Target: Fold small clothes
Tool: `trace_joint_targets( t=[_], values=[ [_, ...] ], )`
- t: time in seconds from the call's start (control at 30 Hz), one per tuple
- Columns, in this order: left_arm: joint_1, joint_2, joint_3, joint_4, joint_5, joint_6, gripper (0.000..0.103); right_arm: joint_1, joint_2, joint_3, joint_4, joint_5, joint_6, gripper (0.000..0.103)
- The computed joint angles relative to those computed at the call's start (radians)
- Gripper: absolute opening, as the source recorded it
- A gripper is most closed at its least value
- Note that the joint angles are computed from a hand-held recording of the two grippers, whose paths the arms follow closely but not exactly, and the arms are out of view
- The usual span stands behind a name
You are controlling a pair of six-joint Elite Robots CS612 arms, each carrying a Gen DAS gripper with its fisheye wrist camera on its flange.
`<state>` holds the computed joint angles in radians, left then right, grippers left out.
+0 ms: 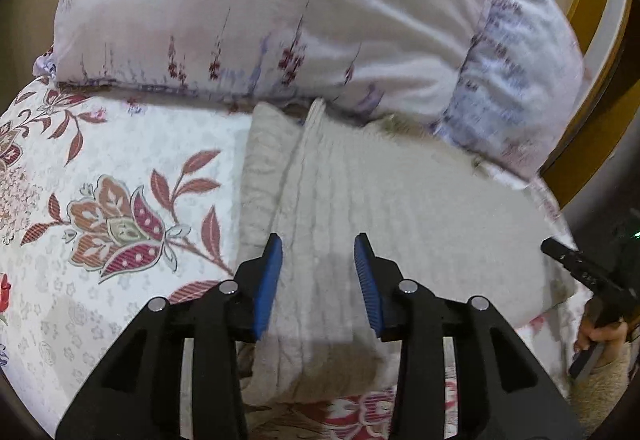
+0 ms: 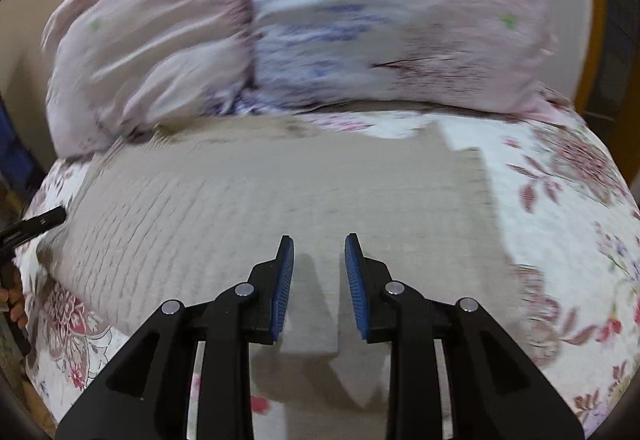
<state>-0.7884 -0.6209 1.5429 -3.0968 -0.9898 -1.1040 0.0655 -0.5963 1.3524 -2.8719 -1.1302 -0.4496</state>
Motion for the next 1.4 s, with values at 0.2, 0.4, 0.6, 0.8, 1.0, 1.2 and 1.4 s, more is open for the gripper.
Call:
trace_joint_targets(
  t=[0.2, 0.4, 0.6, 0.8, 1.0, 1.2, 1.4],
  values=[
    [-0.001, -0.015, 0.036, -0.07, 0.016, -0.019, 0.067, 0.017, -0.003, -0.003, -0.002, 0.003, -0.003, 0.031],
    [0.04, -0.006, 0.086, -0.257, -0.068, -0.215, 0.071, 0.039, 0.003, -0.016, 0.012, 0.043, -0.017, 0.031],
    [0.063, 0.019, 0.071, -0.322, -0.128, -0.289, 0.071, 0.07, 0.027, -0.036, 0.013, -0.031, -0.064, 0.035],
    [0.073, 0.043, 0.023, -0.334, -0.188, -0.276, 0.066, 0.066, 0.027, -0.04, 0.027, -0.013, -0.074, 0.035],
    [0.076, 0.05, -0.004, -0.278, -0.198, -0.293, 0.038, 0.064, 0.029, -0.044, 0.03, -0.001, -0.075, 0.035],
    [0.073, 0.051, -0.02, -0.344, -0.204, -0.244, 0.019, 0.064, 0.028, -0.04, 0.028, 0.002, -0.067, 0.035],
    [0.059, 0.059, -0.099, -0.429, -0.188, -0.115, 0.017, 0.065, 0.026, -0.039, 0.028, 0.0, -0.065, 0.035]
  ],
)
